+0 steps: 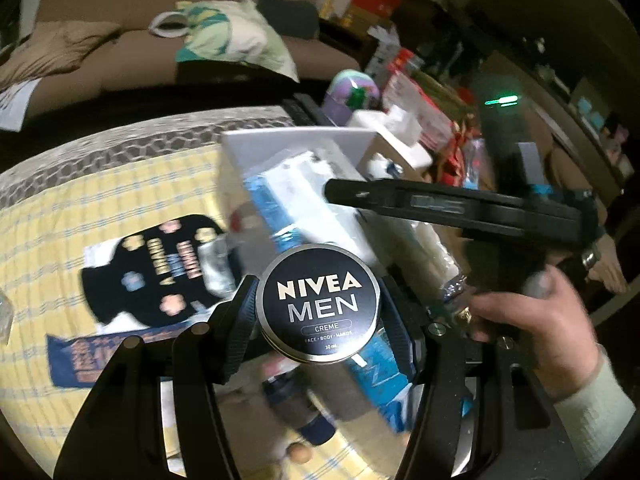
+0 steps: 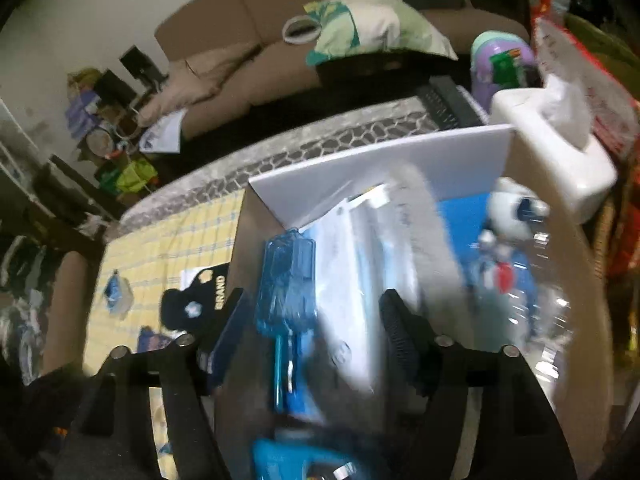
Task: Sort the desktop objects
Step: 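Carry the tin and the car over the white box with both grippers, then release the tin and the car into the white box and withdraw both grippers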
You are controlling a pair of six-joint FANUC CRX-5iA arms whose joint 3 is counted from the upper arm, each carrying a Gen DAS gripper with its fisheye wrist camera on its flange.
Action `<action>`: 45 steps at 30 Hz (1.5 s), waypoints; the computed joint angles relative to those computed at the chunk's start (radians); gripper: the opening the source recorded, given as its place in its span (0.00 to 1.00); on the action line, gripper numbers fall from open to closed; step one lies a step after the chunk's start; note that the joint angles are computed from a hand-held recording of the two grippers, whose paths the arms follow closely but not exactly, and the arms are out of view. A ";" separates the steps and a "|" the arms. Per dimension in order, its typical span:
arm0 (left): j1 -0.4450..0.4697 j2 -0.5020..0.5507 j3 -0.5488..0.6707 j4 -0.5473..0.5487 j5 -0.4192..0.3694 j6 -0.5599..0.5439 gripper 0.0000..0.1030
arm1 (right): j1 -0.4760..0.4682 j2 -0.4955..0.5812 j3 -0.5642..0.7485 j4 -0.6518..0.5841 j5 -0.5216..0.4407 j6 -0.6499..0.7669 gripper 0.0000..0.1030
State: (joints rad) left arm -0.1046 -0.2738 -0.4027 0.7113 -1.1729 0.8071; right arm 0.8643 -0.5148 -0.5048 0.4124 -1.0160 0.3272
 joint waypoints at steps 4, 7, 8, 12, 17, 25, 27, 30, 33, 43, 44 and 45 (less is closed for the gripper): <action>-0.101 0.058 0.037 -0.040 0.042 0.063 0.55 | 0.059 -0.126 -0.047 0.046 -0.072 -0.062 0.79; -0.161 0.101 0.075 -0.107 0.085 0.116 0.55 | 0.099 -0.189 -0.064 0.069 -0.124 -0.077 0.79; -0.180 0.115 0.089 -0.143 0.104 0.139 0.55 | 0.109 -0.204 -0.071 0.074 -0.134 -0.082 0.80; -0.211 0.137 0.104 -0.195 0.123 0.162 0.55 | 0.130 -0.241 -0.092 0.065 -0.152 -0.080 0.80; -0.206 0.101 0.092 -0.177 0.138 0.184 0.90 | 0.161 -0.263 -0.119 0.070 -0.149 -0.104 0.80; -0.080 0.008 0.079 -0.135 0.064 0.165 0.96 | 0.256 -0.269 -0.111 0.136 -0.170 -0.184 0.81; -0.023 -0.029 0.062 -0.122 0.036 0.147 0.99 | 0.289 -0.266 -0.106 0.155 -0.180 -0.211 0.83; 0.061 -0.070 0.045 -0.120 -0.016 0.128 0.99 | 0.351 -0.251 -0.094 0.179 -0.200 -0.250 0.85; 0.151 -0.115 0.017 -0.107 -0.073 0.099 0.99 | 0.424 -0.220 -0.078 0.203 -0.243 -0.288 0.86; 0.413 -0.261 -0.039 -0.042 -0.253 -0.018 1.00 | 0.685 -0.090 0.008 0.305 -0.470 -0.415 1.00; 0.440 -0.273 -0.040 -0.036 -0.274 -0.033 1.00 | 0.696 -0.078 0.017 0.305 -0.482 -0.413 1.00; 0.470 -0.286 -0.042 -0.030 -0.298 -0.049 1.00 | 0.712 -0.061 0.032 0.306 -0.499 -0.411 1.00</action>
